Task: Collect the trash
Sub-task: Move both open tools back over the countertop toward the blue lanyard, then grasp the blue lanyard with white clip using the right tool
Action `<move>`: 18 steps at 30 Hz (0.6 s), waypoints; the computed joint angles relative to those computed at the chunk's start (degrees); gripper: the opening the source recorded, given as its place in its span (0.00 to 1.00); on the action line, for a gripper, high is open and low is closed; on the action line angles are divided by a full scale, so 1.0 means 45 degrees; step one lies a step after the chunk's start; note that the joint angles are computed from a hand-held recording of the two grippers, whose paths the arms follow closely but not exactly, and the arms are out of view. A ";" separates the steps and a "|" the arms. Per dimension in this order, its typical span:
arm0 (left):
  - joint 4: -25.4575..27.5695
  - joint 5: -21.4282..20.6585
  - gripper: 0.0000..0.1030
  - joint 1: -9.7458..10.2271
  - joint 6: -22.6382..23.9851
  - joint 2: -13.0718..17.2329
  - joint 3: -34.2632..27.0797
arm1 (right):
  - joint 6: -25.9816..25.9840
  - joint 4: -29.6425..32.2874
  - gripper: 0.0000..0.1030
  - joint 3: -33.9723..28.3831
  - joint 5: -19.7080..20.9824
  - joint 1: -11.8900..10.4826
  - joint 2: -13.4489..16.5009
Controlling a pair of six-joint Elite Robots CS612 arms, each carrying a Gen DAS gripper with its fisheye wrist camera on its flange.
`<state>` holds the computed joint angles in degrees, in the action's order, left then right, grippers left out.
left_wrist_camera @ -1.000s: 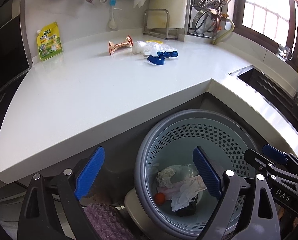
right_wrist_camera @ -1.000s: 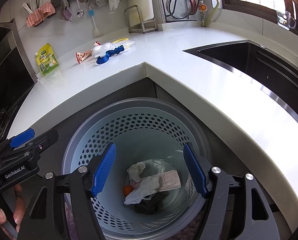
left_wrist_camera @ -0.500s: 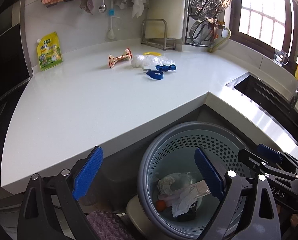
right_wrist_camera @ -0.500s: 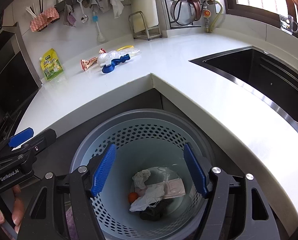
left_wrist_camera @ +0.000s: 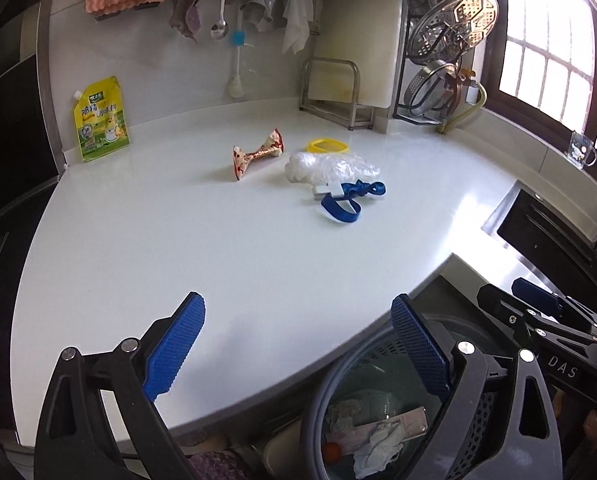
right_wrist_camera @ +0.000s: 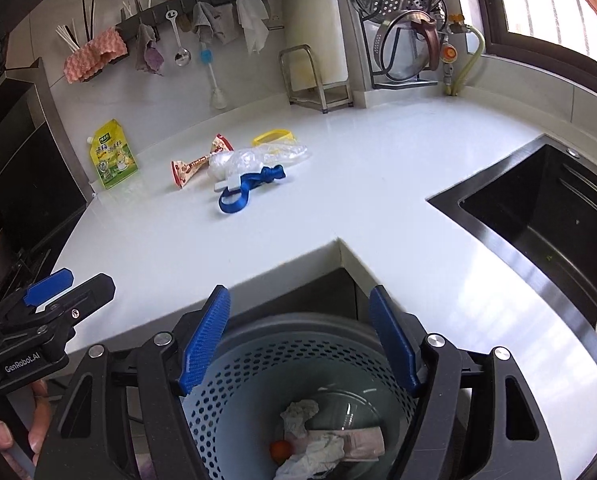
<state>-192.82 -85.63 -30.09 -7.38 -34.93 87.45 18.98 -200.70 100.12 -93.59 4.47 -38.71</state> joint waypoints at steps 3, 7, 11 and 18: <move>0.0101 0.0226 0.90 0.0107 -0.0069 0.0152 -0.0501 | -0.0258 0.0343 0.67 -0.0663 0.0406 -0.0073 0.0190; 0.0368 0.0600 0.91 0.0264 -0.0204 0.0383 -0.1196 | -0.0708 0.0999 0.67 -0.1581 0.0605 -0.0090 0.0473; 0.0803 0.0826 0.91 0.0425 -0.0383 0.0663 -0.1887 | -0.1051 0.1575 0.67 -0.2420 0.0848 -0.0092 0.0758; 0.1490 0.0752 0.91 0.0640 -0.0704 0.1026 -0.2675 | -0.1519 0.2732 0.71 -0.3871 0.1193 -0.0077 0.1313</move>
